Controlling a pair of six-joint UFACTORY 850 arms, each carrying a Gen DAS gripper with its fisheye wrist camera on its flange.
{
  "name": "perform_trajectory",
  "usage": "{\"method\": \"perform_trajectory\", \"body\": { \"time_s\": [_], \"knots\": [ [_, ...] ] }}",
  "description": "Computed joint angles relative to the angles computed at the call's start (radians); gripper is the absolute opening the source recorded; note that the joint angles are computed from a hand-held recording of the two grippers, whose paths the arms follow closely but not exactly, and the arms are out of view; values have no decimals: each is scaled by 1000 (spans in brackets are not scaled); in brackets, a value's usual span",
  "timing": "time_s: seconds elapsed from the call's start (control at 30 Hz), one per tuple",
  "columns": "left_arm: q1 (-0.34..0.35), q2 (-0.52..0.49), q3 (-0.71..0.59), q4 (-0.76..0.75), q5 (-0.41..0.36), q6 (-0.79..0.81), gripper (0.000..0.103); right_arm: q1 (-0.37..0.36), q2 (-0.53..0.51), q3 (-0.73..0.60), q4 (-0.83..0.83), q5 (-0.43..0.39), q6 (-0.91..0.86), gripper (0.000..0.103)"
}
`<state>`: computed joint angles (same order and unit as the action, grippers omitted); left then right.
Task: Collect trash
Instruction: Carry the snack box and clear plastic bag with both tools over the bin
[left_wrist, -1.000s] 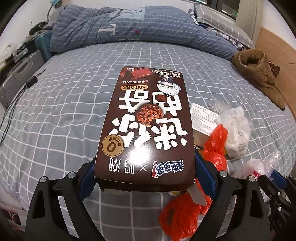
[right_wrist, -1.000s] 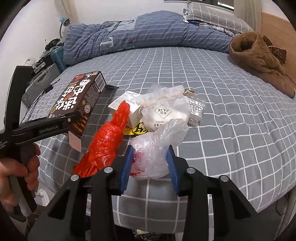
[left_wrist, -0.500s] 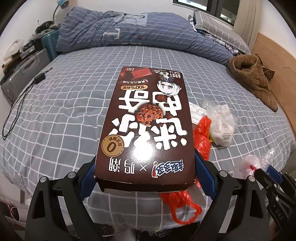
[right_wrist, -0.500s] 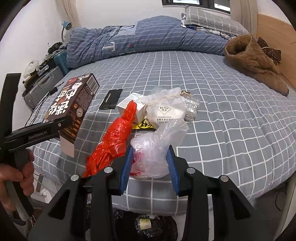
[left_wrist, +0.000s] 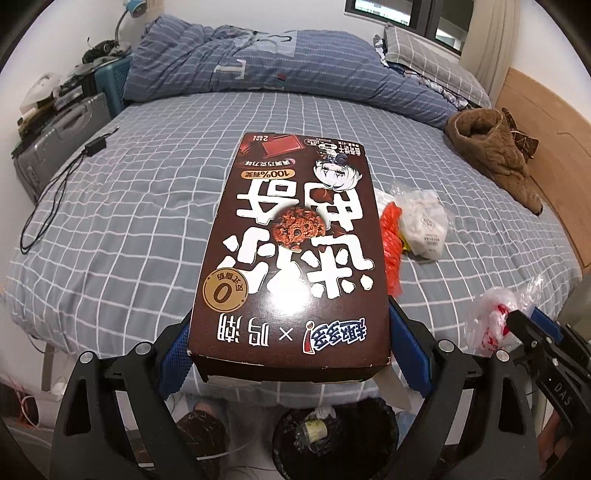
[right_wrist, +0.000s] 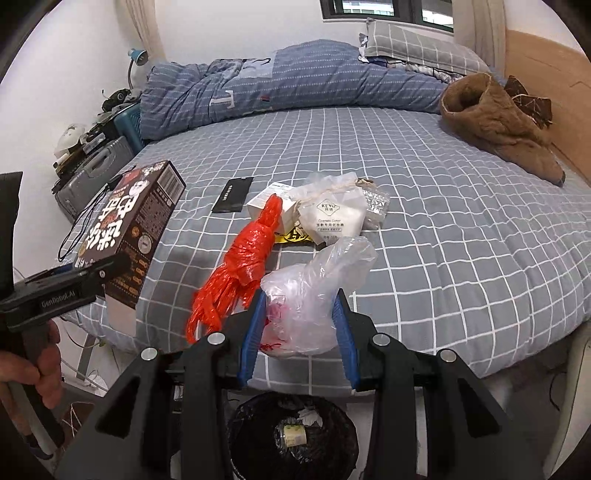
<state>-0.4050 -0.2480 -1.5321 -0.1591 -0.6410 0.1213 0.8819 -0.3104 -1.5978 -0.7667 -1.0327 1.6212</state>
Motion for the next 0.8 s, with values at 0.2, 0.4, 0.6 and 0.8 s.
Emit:
{"method": "perform_trajectory", "body": {
  "time_s": [0.2,0.4,0.6,0.8],
  "knots": [
    [-10,68,72,-3,7,7,89,36,0,-17,-4,-49,5,35],
    [-22,132,141,-6,11,7,89,69,2,-25,-5,-85,17,36],
    [-28,198,220,-19,17,11,89,105,13,-12,-5,-108,50,36],
    [-31,250,293,-28,17,11,89,139,8,-15,1,-131,64,36]
  ]
}}
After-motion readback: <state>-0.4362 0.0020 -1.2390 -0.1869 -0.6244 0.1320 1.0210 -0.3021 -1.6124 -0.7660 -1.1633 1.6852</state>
